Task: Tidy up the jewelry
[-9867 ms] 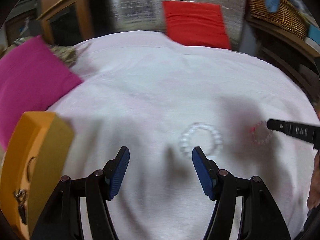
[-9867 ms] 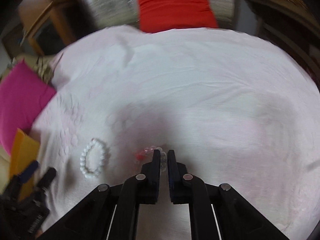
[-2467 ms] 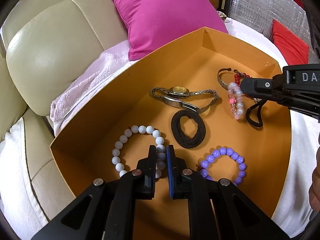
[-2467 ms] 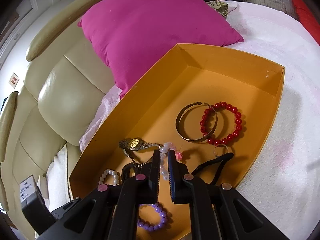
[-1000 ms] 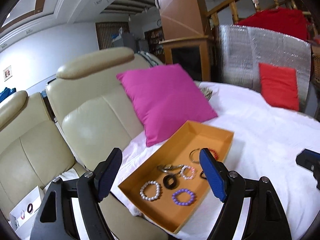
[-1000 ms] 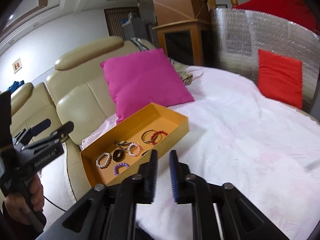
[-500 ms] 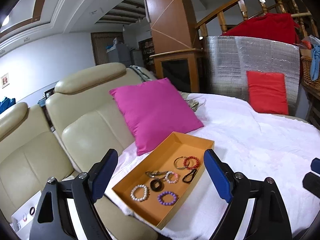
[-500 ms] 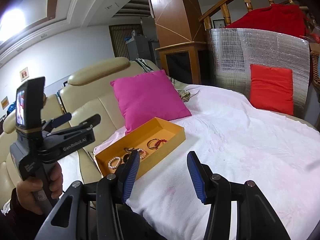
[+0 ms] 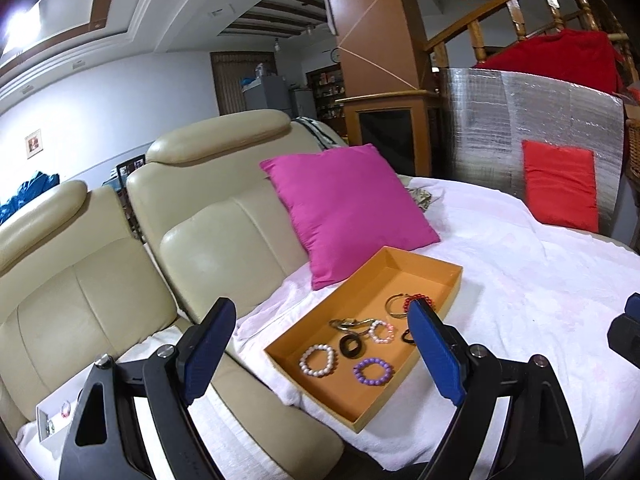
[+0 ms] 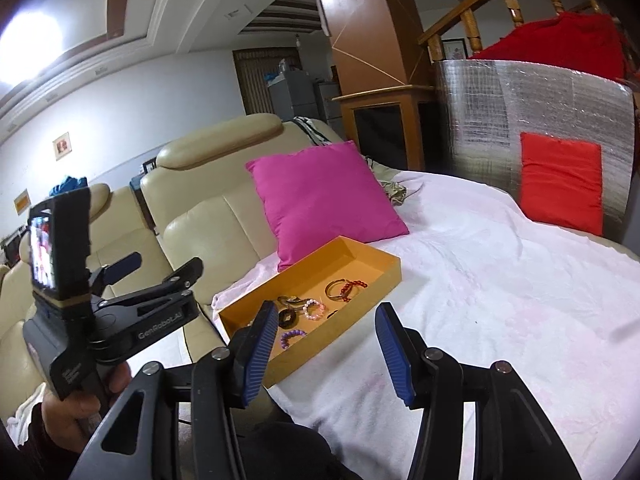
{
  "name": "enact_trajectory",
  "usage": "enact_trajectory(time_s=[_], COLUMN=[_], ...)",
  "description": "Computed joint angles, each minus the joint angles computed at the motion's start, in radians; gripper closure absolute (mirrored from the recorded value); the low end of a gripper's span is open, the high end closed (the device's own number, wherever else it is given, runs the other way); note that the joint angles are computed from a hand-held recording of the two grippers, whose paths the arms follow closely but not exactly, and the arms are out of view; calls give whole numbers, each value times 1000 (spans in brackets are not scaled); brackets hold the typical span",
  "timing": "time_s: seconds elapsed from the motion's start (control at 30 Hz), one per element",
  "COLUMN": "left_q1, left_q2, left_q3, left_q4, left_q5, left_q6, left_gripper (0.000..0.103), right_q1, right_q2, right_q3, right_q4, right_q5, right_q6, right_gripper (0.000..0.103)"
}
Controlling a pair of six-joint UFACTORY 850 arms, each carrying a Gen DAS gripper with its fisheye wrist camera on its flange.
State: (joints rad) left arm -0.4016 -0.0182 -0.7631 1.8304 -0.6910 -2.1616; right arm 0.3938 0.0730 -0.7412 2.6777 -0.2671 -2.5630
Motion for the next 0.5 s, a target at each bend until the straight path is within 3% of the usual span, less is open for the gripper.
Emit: enact_trajectory(time_s=[0.13, 0.5], left_q1=[24, 69], left_q2=[18, 38], left_q3=[15, 34], left_q4=[1, 22], left_q5=[13, 23], left_q6=[-7, -31], left_gripper=[15, 15], right_q1=[21, 73], right_q2=[-24, -84], right_q3=[-26, -81], right_q4=[-40, 33], right_q5=[11, 27], right_q6=[50, -26], right_gripper=[48, 48])
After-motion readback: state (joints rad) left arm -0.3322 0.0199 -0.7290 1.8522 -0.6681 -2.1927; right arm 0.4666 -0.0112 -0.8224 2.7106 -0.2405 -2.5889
